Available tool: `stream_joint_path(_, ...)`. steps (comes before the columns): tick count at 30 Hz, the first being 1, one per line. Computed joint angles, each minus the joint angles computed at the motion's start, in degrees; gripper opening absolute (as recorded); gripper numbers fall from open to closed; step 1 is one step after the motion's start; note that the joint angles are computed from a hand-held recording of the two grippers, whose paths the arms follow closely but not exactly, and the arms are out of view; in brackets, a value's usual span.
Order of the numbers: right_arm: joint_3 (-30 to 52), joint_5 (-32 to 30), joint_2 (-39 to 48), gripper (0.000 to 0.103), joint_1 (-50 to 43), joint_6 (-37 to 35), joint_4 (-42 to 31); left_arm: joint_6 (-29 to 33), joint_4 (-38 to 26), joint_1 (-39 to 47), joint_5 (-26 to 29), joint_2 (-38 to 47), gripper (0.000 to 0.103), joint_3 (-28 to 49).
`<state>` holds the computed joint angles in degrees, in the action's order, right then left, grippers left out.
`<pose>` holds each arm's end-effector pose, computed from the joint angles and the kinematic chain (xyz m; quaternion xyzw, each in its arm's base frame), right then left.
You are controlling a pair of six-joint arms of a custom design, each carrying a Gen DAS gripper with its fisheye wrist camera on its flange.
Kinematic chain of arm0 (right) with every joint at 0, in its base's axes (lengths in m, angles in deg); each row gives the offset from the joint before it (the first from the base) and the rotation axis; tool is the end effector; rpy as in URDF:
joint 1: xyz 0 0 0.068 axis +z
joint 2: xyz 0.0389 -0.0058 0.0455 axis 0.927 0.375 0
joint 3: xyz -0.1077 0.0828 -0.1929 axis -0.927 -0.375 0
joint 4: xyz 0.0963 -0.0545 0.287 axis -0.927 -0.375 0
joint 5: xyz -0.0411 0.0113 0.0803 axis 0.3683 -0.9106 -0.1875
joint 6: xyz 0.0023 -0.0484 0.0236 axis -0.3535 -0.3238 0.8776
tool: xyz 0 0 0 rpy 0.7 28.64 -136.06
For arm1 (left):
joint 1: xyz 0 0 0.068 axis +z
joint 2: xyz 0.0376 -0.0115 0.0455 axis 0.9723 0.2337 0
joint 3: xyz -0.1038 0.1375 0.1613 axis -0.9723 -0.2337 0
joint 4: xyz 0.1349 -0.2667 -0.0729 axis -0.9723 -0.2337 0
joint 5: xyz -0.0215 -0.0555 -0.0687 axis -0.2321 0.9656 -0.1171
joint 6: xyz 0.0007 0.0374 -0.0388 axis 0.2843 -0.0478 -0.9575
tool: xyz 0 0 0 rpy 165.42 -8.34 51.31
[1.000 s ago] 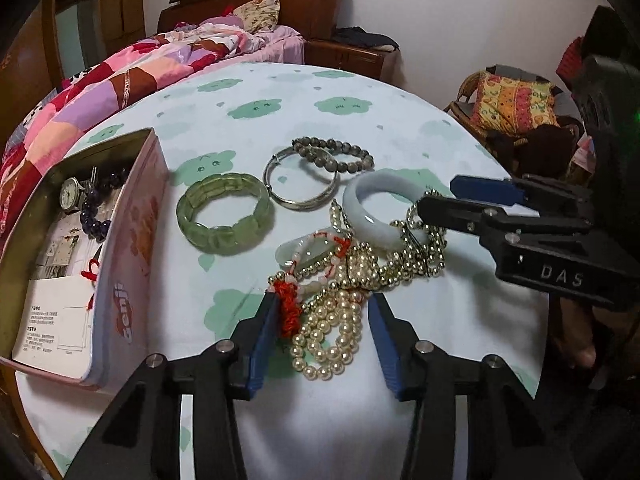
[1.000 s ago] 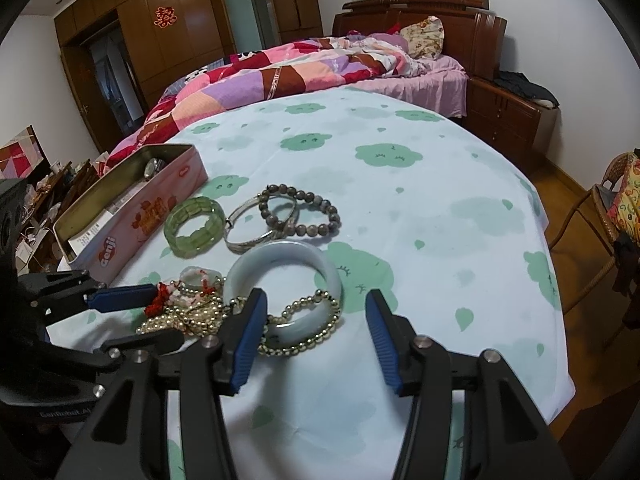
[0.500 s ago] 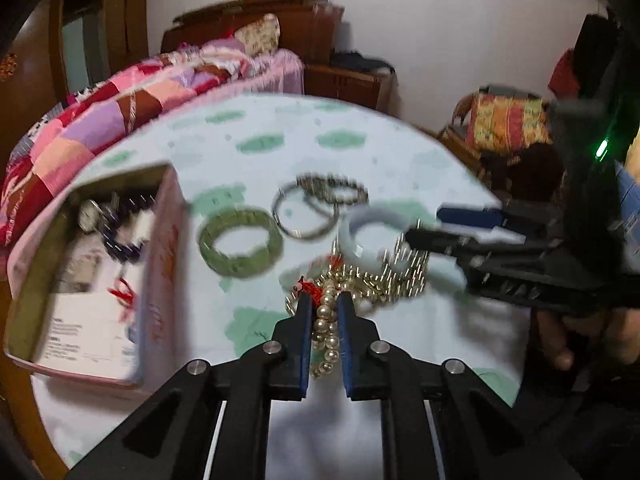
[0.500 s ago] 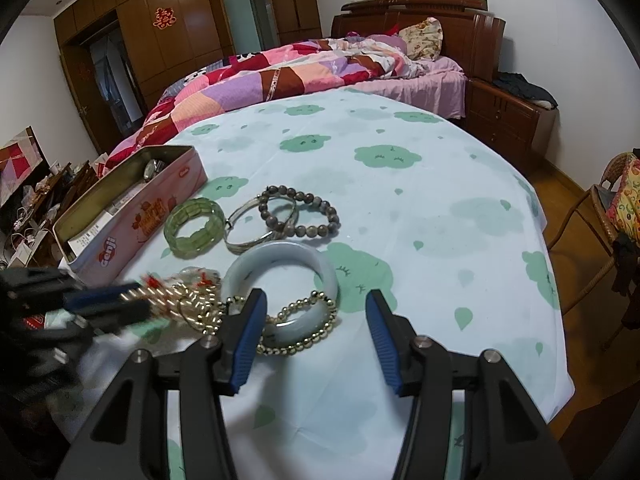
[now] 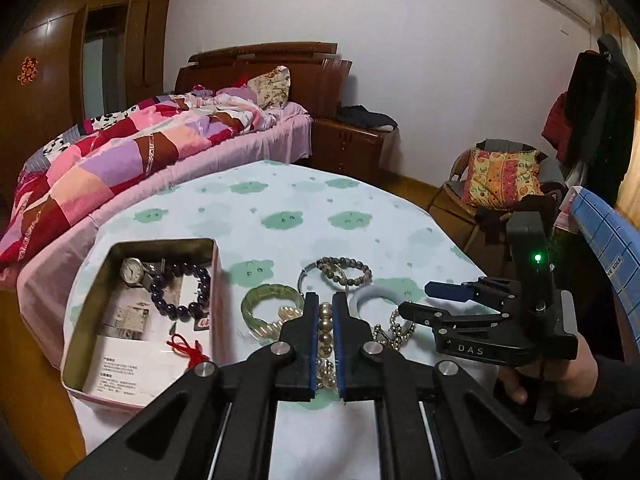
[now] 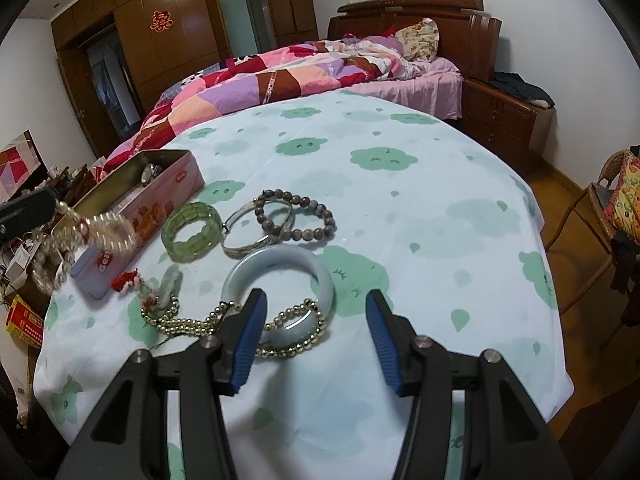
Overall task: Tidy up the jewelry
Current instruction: 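Grasp the white jade bangle with the right tool while the left tool holds the pearls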
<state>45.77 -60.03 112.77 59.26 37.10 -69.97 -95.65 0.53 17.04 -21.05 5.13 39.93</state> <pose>0.2410 -0.0171 0.2408 -0.2373 0.8928 0.1761 0.3400 0.1332 -0.1841 0.3183 0.0278 0.8933 -0.0771 0.4420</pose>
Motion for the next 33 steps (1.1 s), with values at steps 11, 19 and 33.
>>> stream_joint_path(11,-0.4,0.3,-0.1,0.055,0.2,0.2,0.4,-0.6,-1.3,1.2,-0.3,-2.8,0.005,-0.8)
stream_joint_path(19,1.5,0.7,1.8,0.055,1.1,1.2,1.5,-0.7,-1.1,2.3,0.3,-2.5,0.005,-0.7)
stream_joint_path(33,5.1,11.1,9.9,0.030,9.2,-0.6,3.6,3.9,3.2,7.0,4.9,-0.7,0.005,-1.1)
